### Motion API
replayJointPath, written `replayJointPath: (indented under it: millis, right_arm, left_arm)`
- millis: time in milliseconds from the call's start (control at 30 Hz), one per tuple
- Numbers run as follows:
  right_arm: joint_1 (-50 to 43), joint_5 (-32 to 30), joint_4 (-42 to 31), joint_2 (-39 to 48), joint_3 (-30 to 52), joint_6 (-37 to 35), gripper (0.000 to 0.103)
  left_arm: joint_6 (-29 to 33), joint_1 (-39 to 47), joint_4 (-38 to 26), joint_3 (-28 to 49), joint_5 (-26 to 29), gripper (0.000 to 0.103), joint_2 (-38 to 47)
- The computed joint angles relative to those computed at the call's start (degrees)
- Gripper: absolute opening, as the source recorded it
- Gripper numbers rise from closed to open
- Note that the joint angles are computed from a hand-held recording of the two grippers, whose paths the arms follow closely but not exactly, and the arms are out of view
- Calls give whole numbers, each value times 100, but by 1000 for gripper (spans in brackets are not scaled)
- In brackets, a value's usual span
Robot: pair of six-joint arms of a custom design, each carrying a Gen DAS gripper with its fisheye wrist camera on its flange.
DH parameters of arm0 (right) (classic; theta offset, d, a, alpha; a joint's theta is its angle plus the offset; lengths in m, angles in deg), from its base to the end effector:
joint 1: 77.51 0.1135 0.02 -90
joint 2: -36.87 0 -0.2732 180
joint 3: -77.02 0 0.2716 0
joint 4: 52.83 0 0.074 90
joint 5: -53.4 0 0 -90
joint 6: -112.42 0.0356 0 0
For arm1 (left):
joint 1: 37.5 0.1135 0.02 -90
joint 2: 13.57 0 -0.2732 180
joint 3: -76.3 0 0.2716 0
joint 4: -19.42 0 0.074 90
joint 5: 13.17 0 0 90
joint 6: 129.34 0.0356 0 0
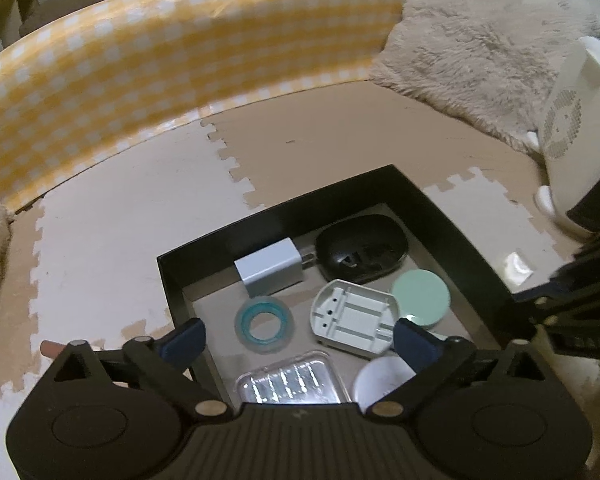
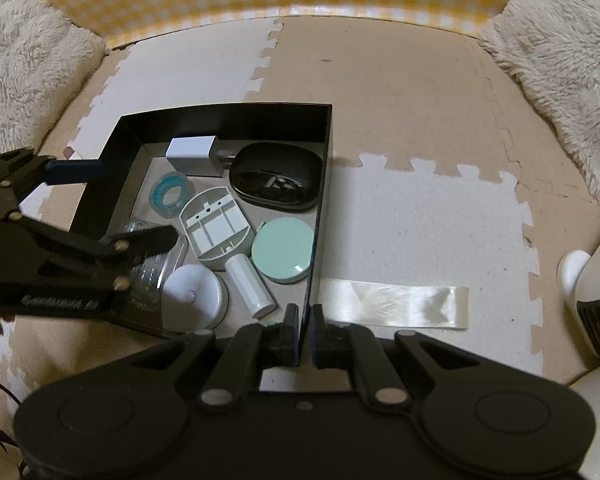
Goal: Organize rigid objects
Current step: 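Move the left tool to the brown-and-white tube on the mat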
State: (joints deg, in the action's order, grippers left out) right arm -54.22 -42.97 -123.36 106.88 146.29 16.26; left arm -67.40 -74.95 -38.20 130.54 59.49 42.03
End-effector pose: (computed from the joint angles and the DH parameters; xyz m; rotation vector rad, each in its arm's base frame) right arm 0.2127 0.0959 0.2631 -0.7435 2.7269 0.2249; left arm 0.1595 -0.1088 0.2399 0.1003 2.5277 -0.0554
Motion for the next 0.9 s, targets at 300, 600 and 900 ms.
replayJointPath:
  millis: [300,600,900]
  right_arm:
    - [10,14,-12,2,-7,-19,6]
    - [43,57,-6,-13,-22,-19,6]
    - [79,110,-19,10,-29,-40,7]
  left_arm:
    - [-540,-516,-556,156,-323,103,-352]
    - [-932,-836,-989,203,-505,103,-996]
    - [-695,6,-1374,115,-576,103,-1984]
